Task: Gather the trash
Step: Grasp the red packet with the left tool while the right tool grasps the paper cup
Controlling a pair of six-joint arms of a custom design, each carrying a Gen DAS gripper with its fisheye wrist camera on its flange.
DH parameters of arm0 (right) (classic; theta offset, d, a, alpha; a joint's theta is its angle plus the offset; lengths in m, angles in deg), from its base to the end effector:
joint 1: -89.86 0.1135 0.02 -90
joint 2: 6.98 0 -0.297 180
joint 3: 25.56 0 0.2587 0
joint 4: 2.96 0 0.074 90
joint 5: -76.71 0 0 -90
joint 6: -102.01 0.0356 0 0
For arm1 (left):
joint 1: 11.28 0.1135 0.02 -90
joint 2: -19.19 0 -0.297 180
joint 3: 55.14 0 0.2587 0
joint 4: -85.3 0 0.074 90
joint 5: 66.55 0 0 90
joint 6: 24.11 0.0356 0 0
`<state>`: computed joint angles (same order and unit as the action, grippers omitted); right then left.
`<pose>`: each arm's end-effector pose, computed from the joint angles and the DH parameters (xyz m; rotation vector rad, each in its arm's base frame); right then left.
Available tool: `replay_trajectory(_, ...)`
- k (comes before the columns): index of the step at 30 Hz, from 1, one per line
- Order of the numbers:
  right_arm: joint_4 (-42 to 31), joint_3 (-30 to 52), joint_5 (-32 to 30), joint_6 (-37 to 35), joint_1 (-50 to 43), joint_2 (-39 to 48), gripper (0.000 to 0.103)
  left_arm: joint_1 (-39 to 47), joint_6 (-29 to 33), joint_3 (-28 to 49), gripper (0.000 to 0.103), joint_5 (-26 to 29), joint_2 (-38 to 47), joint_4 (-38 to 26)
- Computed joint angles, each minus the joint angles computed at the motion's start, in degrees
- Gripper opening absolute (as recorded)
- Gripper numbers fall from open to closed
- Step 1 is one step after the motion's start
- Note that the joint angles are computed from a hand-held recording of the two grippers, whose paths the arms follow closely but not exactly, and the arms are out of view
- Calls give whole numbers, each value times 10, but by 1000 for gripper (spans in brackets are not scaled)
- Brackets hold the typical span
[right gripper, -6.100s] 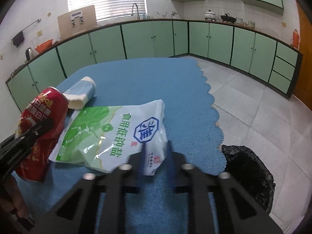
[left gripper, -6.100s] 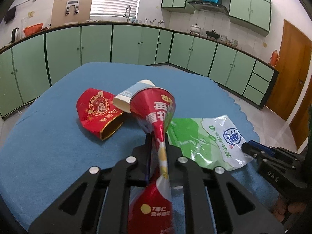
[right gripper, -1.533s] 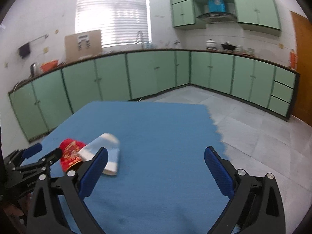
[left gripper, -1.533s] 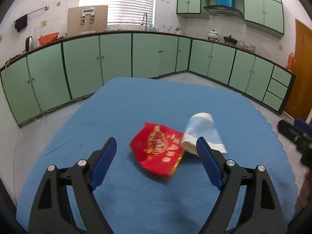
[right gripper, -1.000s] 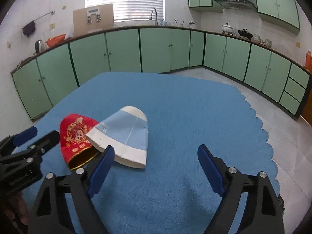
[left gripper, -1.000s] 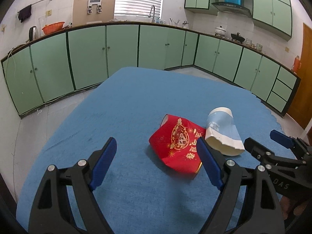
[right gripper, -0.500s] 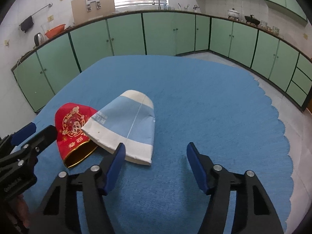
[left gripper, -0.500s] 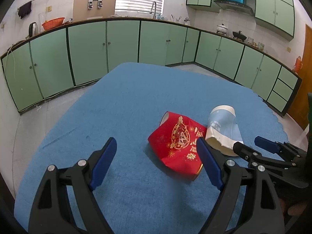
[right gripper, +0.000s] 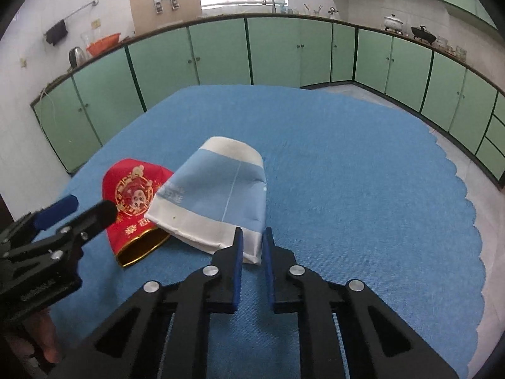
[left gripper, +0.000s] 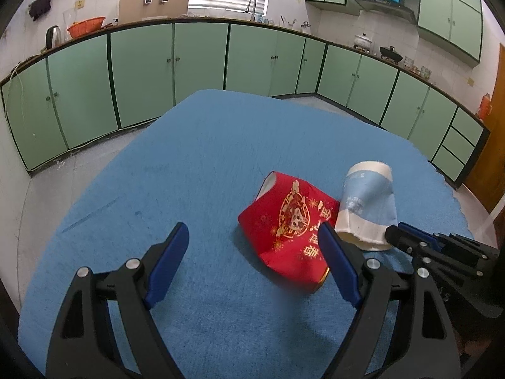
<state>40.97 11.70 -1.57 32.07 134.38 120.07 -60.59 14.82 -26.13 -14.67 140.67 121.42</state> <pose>0.2016 0.1882 0.0137 -0.4055 2.3363 0.3076 0.1604 -0.1528 0.0234 -0.2723 2.2687 -0.0252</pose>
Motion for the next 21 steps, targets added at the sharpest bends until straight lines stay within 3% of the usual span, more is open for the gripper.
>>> replay_trajectory(3, 21, -14, 5, -5, -2, -3, 8, -7, 3, 1, 81, -6, 1, 0)
replay_trajectory(4, 27, -21, 11, -8, -1, -5, 0, -11, 0, 1, 81, -8, 5, 4)
replay_trajectory(13, 66, -62, 2, -17, -55, -4, 0, -46, -11, 41, 81, 9, 17, -33)
replay_trajectory(18, 49, -61, -11, -17, -66, -21, 2, -38, -10, 83, 81, 24, 21, -107)
replay_trajectory(21, 49, -61, -7, -20, -66, -25, 2, -19, -20, 94, 69, 49, 29, -125)
